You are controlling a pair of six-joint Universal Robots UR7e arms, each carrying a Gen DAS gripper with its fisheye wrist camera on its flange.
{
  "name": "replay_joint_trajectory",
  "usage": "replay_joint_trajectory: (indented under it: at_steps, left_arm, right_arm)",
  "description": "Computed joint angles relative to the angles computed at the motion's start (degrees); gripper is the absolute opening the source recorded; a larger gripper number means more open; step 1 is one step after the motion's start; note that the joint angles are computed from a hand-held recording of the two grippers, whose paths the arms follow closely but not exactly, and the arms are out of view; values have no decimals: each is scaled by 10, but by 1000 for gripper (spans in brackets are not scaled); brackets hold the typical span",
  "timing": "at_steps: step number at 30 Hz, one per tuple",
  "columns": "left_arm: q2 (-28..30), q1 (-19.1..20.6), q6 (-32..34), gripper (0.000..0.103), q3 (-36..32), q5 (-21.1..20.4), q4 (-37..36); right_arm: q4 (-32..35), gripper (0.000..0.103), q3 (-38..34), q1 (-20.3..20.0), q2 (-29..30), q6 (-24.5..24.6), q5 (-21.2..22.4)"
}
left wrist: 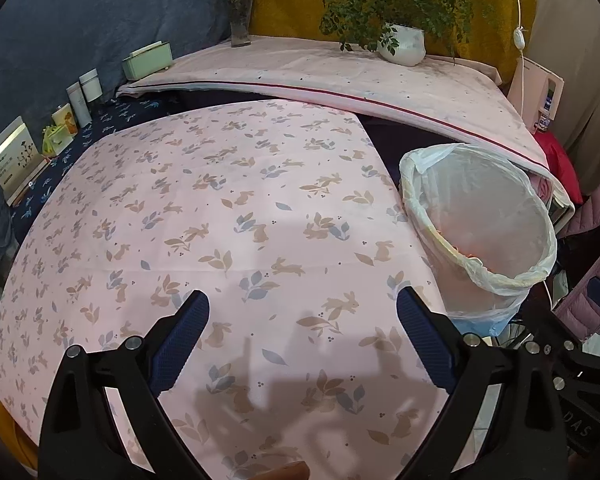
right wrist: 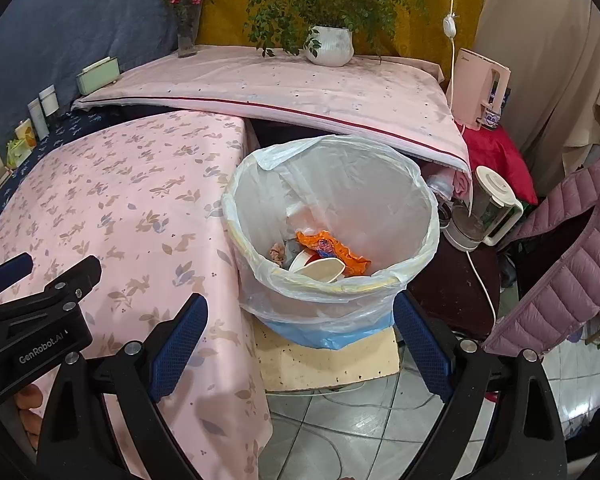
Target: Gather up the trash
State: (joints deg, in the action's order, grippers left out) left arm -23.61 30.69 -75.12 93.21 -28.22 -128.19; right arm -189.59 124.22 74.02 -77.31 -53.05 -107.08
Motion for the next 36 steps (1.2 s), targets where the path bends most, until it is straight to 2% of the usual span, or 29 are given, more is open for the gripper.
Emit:
replay_joint_trajectory:
  at_steps: [10, 36]
  left_arm:
    - [5, -3, 15, 90, -6, 1, -6]
    - [11, -6, 8, 91, -12, 3, 5]
  right_arm:
    - [5, 90, -1, -2, -4, 6, 3]
    - [-5, 90, 0, -9, 0, 1, 0]
